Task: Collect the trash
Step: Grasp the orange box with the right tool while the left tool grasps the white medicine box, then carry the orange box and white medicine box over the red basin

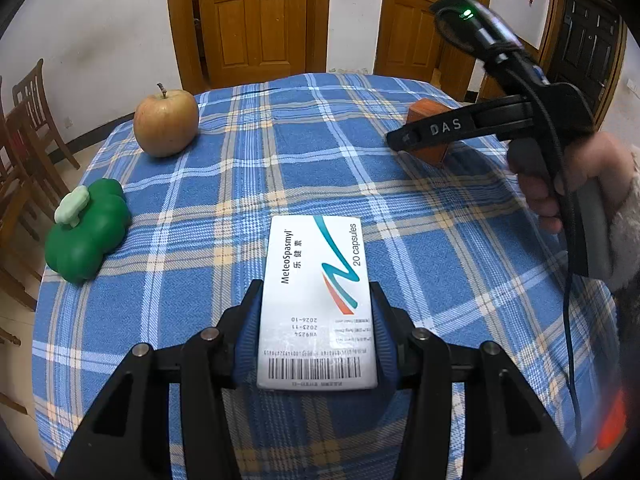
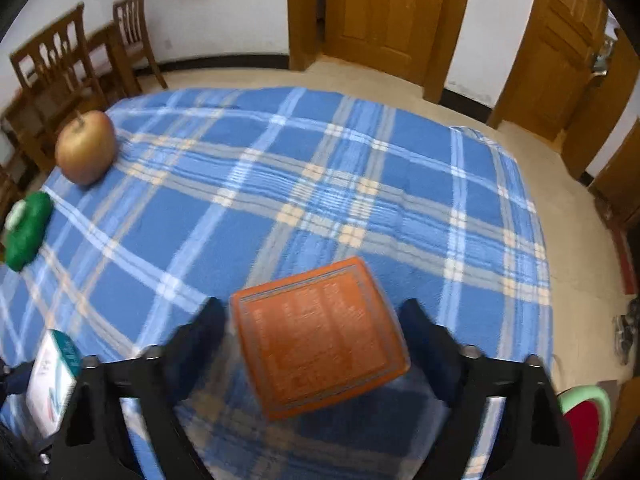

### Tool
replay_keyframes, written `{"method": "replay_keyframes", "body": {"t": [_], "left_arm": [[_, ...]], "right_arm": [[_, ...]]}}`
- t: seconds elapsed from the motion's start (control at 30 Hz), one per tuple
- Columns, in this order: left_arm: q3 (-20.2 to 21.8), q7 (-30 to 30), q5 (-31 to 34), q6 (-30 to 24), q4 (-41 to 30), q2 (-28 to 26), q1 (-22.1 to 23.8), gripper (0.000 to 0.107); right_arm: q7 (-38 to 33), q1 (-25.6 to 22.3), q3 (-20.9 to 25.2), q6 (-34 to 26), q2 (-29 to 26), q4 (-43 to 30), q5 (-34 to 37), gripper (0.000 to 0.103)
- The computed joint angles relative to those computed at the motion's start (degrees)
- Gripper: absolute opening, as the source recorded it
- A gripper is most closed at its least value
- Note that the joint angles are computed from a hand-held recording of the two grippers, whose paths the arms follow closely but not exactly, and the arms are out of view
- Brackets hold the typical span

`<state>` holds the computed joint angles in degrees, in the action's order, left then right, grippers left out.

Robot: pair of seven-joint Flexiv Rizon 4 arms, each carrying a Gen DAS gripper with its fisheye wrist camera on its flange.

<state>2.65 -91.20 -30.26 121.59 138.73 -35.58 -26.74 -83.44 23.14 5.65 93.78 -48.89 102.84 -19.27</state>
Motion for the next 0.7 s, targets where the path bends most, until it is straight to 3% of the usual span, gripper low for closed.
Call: {"method": "replay_keyframes", "body": {"t": [0.03, 0.1, 0.2, 0.27, 0.43, 0.7], "left_arm": [[-0.02, -0.05, 0.08, 0.02, 0.01, -0.01, 0.07, 0.052], [-0.07, -0.15, 0.24, 0.05, 0.01, -0.02, 0.19, 0.052], [-0.68, -0.91, 1.39, 0.44, 0.16, -0.03, 1.2, 0.051], [-1.0, -1.44, 2.2, 0.67, 0.24, -0.05, 1.85, 0.051], [-0.71, -1.64, 2.48, 0.53, 0.26, 0.01, 1.72, 0.051], [-0.31, -1.31, 1.9, 0.28, 0.16, 0.0, 1.05, 0.051]], "right_arm": [[0.35, 0.9, -1.11, 1.17, 0.57, 0.89, 0.62, 0.058], [2.63, 5.16, -6.1, 2.87, 2.01, 3.34, 1.97, 0.057], [3.97, 14.16, -15.35, 10.47, 3.98, 9.43, 6.14, 0.057], [3.37, 16.19, -16.1, 15.39, 5.56, 13.45, 9.94, 0.057], [2.39, 17.46, -12.71, 22.02, 10.34, 22.77, 18.68, 0.057], [-1.35, 38.43, -23.65, 27.41, 9.49, 30.75, 42.83, 0.057]]}}
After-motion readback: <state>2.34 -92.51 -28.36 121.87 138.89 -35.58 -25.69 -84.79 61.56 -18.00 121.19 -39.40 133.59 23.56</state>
